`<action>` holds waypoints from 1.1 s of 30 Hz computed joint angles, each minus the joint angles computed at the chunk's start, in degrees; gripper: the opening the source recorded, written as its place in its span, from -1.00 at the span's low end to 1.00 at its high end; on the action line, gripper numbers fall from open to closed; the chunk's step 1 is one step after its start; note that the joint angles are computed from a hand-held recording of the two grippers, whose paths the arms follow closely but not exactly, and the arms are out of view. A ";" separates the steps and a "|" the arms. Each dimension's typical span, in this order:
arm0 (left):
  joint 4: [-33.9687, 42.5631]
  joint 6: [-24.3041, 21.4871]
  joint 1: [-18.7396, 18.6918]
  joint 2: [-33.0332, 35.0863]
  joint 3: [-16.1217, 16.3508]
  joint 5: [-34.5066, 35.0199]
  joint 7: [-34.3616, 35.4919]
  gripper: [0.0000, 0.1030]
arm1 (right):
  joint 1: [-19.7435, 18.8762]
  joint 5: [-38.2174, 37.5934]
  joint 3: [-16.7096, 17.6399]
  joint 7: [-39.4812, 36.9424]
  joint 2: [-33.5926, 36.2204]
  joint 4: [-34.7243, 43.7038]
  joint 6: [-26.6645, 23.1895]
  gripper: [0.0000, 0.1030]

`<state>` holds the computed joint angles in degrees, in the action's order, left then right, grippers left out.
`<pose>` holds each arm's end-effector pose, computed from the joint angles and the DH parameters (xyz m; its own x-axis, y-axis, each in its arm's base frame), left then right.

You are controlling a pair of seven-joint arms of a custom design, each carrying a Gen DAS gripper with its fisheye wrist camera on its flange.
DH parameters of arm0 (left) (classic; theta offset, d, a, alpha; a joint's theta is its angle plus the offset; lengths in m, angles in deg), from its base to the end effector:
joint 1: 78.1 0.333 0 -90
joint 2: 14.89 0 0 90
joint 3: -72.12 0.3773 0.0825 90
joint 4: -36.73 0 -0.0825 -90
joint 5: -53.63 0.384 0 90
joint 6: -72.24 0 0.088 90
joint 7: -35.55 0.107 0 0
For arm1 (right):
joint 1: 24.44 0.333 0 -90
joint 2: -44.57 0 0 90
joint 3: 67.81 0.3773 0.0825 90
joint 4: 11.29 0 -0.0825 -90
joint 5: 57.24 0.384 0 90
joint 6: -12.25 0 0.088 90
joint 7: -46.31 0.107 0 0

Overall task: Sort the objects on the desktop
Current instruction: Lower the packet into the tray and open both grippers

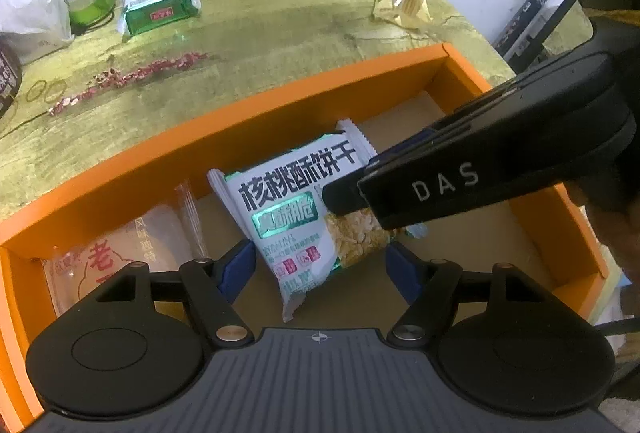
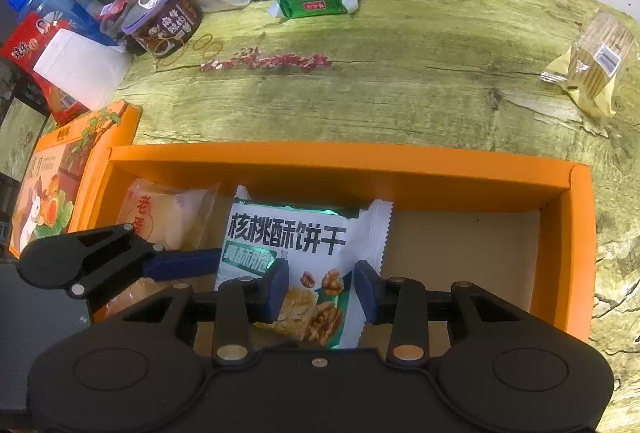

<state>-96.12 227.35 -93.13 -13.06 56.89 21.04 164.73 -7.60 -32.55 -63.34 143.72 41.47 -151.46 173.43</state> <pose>0.4775 -0.2559 0.4231 -0.6871 -0.7113 0.1483 -0.6910 0.5765 -0.4361 0.4775 0.1647 0.4245 -0.0754 -0.9432 -0.3236 -0.9326 0.1815 -0.3120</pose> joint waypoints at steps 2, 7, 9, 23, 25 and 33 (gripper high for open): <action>-0.17 0.24 0.03 -0.33 0.01 -0.70 0.44 0.40 | 0.00 0.28 -0.05 -0.07 -0.10 -0.07 0.19 -0.30; -0.47 1.04 -0.16 -0.73 0.34 -1.38 0.69 0.40 | -0.33 4.41 -0.86 -0.45 -1.69 -1.52 2.24 -0.23; -0.38 1.07 -0.23 -0.48 0.36 -0.66 0.21 0.40 | -0.69 5.25 -1.20 -0.26 -1.56 -1.52 1.84 -0.18; 0.26 1.20 0.46 0.63 -0.35 -3.58 1.68 0.40 | -0.57 13.98 -0.90 -5.92 0.80 0.15 -0.21 -0.07; 0.33 1.06 0.54 0.66 -0.35 -3.72 1.78 0.41 | -0.57 14.58 -0.89 -6.06 0.81 0.10 -0.13 -0.06; -0.59 -1.14 1.06 -2.68 1.06 -5.11 1.67 0.41 | -0.66 15.80 -1.05 -6.02 -1.44 -1.15 0.75 0.24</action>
